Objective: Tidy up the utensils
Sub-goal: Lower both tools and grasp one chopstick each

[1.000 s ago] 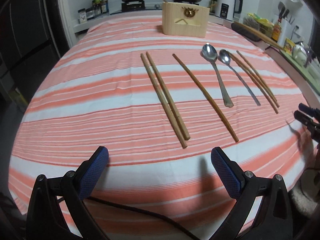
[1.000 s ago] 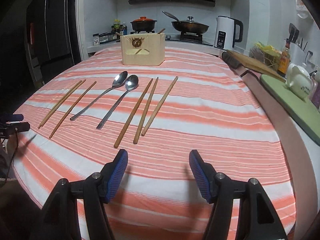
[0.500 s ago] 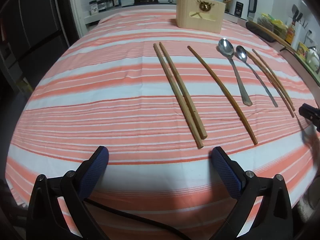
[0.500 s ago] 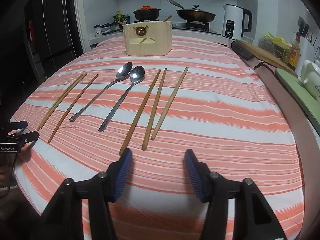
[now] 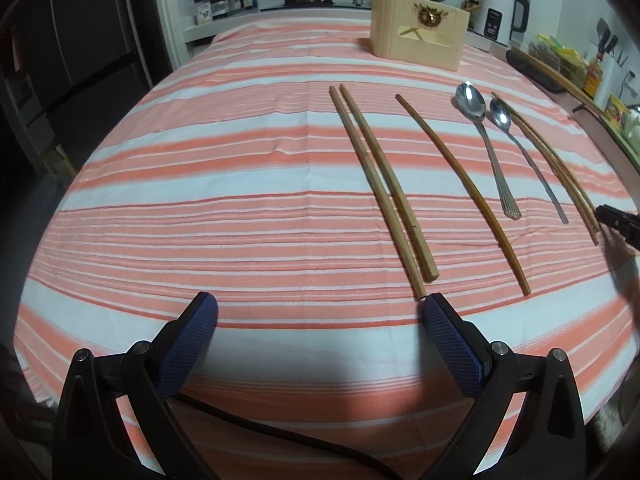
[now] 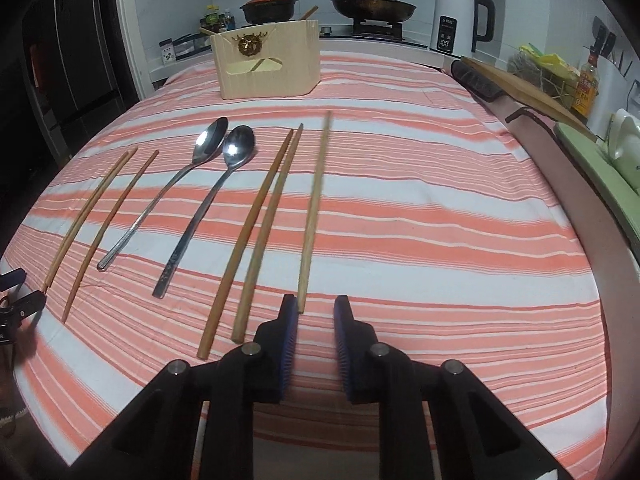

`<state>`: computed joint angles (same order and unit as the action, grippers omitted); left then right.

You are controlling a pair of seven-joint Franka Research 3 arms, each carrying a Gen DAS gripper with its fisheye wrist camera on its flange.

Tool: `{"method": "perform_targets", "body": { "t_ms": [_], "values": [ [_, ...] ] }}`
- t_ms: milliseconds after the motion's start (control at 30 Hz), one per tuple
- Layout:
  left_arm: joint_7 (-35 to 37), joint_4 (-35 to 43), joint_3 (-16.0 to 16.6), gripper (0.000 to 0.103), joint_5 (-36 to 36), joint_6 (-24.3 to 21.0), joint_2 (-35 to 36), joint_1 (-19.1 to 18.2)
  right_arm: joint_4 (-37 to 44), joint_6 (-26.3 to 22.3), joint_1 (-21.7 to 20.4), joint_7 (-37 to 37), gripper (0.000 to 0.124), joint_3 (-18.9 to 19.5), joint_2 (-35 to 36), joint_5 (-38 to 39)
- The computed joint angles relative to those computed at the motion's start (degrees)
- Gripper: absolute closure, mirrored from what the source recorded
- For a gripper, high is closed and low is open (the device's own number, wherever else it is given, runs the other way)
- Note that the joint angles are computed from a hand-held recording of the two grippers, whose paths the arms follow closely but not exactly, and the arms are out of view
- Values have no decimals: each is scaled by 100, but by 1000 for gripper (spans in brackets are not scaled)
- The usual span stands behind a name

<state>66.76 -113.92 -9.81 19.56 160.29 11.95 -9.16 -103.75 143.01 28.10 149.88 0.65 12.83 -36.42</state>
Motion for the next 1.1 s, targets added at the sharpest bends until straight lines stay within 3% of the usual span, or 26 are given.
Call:
{"method": "perform_targets", "body": {
  "t_ms": [167, 333, 400, 433, 500, 567, 600, 800, 967, 1000, 1033, 1067, 1100],
  "values": [
    [157, -80, -51, 3, -129, 142, -26, 46, -4, 46, 0, -250, 99, 11, 14, -30],
    [235, -90, -62, 24, -39, 253, -40, -26, 74, 64, 7, -312, 99, -18, 82, -67],
    [315, -76, -96, 41, -95, 334, -16, -15, 125, 90, 11, -396, 101, -31, 128, -67],
    [381, -53, -121, 46, -136, 361, 6, -7, 148, 98, 18, -413, 112, -44, 150, -78],
    [418, 3, -105, 75, -82, 382, 42, -45, 201, 76, 38, -393, 118, -80, 191, -106],
    [413, 91, -73, 96, -8, 358, 99, -86, 202, 60, 49, -311, 118, -116, 187, -115],
    [338, 144, -26, 98, 66, 331, 130, -123, 186, 33, 56, -246, 118, -136, 173, -140],
    [10, 546, 122, 99, 176, 77, 365, -102, -29, -449, 8, 327, 118, -199, -66, -457],
    [515, 1082, -152, 97, -569, -138, 744, 308, -182, -560, -230, 266, 118, -88, -208, -585],
    [773, 1174, -287, 91, -845, -189, 812, 448, -187, -517, -284, 125, 117, -61, -211, -540],
    [1164, 1239, -493, 86, -1215, -206, 874, 647, -193, -470, -331, -30, 108, -39, -212, -490],
    [1519, 1290, -663, 74, -1536, -212, 925, 799, -232, -364, -376, -157, 101, -30, -235, -466],
    [1721, 1302, -704, 63, -1691, -206, 940, 845, -286, -217, -437, -316, 84, -17, -259, -372]
  ]
}}
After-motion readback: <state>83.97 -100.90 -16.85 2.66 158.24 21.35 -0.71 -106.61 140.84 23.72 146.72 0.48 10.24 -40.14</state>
